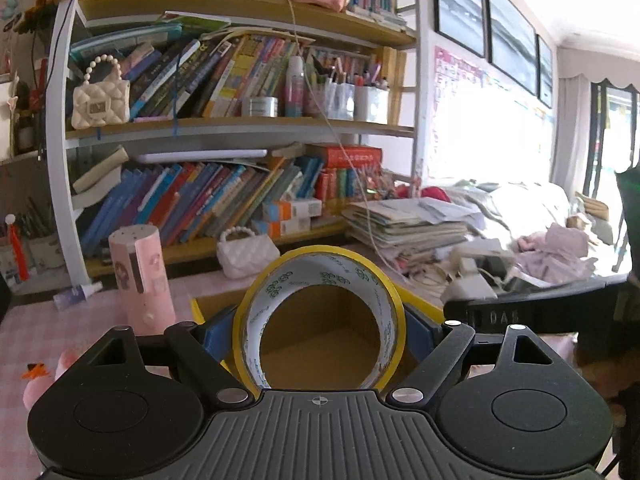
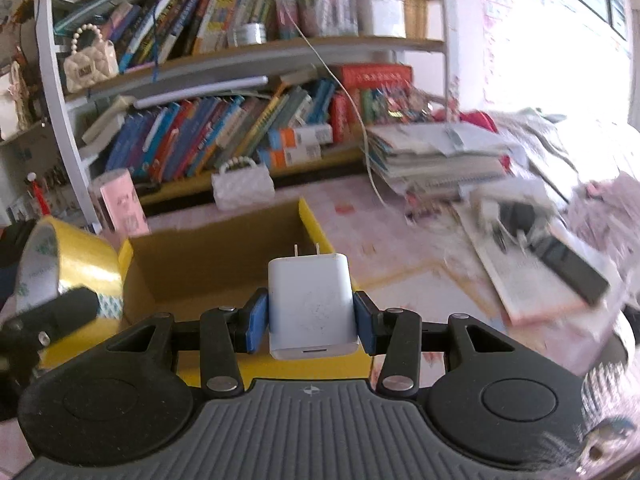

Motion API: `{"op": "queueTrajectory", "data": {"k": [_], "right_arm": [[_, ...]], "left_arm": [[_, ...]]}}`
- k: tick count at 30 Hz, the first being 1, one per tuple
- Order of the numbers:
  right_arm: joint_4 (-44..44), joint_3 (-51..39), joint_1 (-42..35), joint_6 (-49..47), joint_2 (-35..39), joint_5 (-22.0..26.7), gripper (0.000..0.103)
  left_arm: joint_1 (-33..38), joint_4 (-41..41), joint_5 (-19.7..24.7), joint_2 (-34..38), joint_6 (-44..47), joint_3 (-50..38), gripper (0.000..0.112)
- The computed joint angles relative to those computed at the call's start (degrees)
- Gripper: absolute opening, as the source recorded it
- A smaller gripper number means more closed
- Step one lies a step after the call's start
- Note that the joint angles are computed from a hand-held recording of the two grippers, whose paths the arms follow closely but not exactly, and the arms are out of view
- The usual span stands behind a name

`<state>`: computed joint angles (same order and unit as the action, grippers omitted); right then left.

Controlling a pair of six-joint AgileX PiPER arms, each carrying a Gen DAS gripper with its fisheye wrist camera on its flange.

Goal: Organize objects
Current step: 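Lower the charger and tape roll into the box and open both grippers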

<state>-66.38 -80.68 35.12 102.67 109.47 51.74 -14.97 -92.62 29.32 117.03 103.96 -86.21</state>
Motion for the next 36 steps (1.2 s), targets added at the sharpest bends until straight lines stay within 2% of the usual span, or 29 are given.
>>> {"op": "queueTrajectory", "data": {"k": [3,7,12,16,21,26,28,31,36], "right_arm": [[-0.9,-1.2,-4.8,-4.4,0.3,-5.8,0.042],[0.8,-4.2,-10.0,-12.0,2.4,-13.0,0.042],[9.2,-10.4,-14.9,-27.3,7.1,-19.8,0.042],[21.3,-17.0,-17.8,-44.1,12.1,-22.0,0.042],[36.6,-26.2,-20.5,-66.6,18.6,-21.0,0.042],[50.2,-36.2,-22.4,-85.6,24.8,-14.6,0.042],[50.7,-37.6,-22.3,-89.6,26.0,-13.7,0.041],[49.4,-41.6,-21.4,-93.6,28.2,-9.2,0.041],[46.5,-42.4,-20.5,-96.7,28.8,-6.0,0.041]], "left_arm": [[-2.1,2.2,-3.6,2.8,-3.5,-4.4,0.085],[-4.5,10.6,-7.7,6.3,-12.3,-9.7,0.085],[-6.5,25.1,-10.3,10.9,-27.1,-16.5,0.085],[-7.5,39.2,-10.6,14.2,-41.3,-21.9,0.085],[-8.4,53.7,-9.0,18.1,-55.4,-28.2,0.085],[-9.1,63.0,-7.0,20.5,-64.0,-32.2,0.085],[-9.2,65.8,-6.2,21.1,-66.6,-33.2,0.085],[-9.2,68.2,-4.4,22.3,-69.0,-35.3,0.085],[-9.8,68.2,-5.3,22.0,-64.3,-34.2,0.085]]}}
